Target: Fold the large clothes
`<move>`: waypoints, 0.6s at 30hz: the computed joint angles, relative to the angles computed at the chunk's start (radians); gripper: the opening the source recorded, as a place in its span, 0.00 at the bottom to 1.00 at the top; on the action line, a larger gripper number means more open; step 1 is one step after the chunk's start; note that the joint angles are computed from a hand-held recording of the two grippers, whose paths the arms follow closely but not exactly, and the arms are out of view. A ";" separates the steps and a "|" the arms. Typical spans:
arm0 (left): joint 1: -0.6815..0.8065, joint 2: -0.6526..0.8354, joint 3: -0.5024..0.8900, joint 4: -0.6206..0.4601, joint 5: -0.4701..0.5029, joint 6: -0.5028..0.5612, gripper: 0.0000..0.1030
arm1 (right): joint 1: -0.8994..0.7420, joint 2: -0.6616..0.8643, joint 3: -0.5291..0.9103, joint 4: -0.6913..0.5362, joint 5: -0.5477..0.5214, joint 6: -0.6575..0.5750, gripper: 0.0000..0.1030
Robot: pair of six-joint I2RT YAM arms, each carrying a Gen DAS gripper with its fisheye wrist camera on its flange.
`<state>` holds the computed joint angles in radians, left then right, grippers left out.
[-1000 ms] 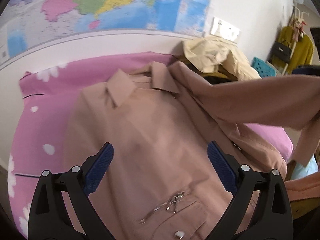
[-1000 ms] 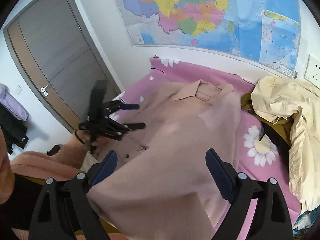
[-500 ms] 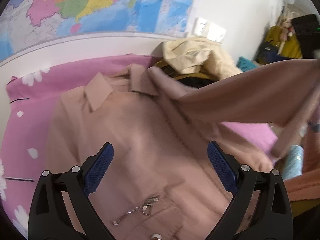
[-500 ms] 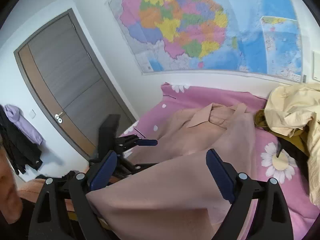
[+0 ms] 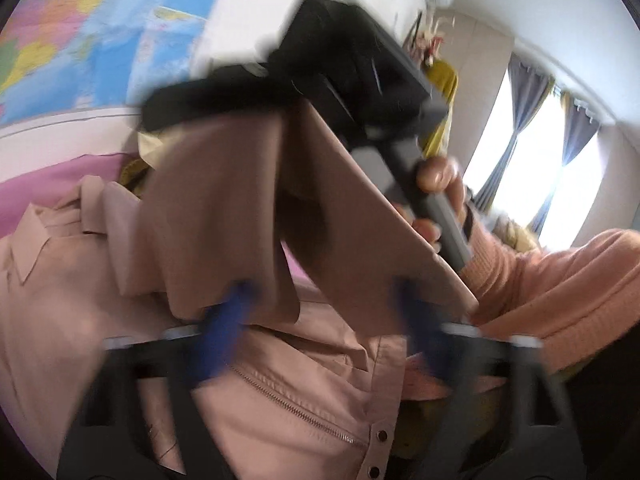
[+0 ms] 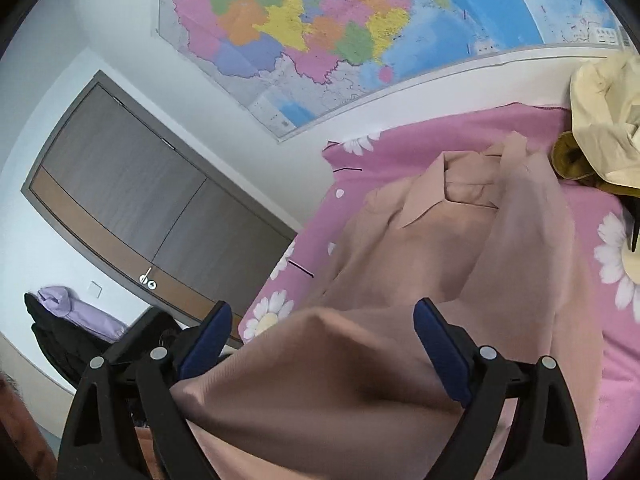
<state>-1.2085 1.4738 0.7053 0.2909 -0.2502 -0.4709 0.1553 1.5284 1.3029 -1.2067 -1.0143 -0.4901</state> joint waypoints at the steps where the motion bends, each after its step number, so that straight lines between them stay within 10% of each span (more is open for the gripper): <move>1: 0.006 0.055 0.064 -0.065 0.004 -0.007 0.15 | -0.010 0.012 0.011 -0.024 -0.027 -0.014 0.87; 3: 0.034 0.136 0.142 -0.155 0.036 -0.038 0.01 | -0.031 0.024 0.030 -0.046 -0.064 -0.025 0.87; 10: 0.095 0.185 0.073 -0.152 0.059 -0.183 0.03 | -0.160 0.059 0.118 -0.208 -0.154 -0.157 0.90; 12: 0.076 0.091 -0.008 -0.095 0.006 -0.199 0.17 | -0.170 -0.023 0.047 0.003 -0.058 0.019 0.93; 14: 0.036 -0.023 -0.082 -0.025 -0.079 -0.177 0.74 | -0.172 0.018 0.040 -0.028 -0.095 -0.001 0.93; 18: -0.061 -0.150 -0.100 0.046 -0.213 -0.042 0.79 | -0.143 0.055 0.003 -0.008 -0.107 0.053 0.93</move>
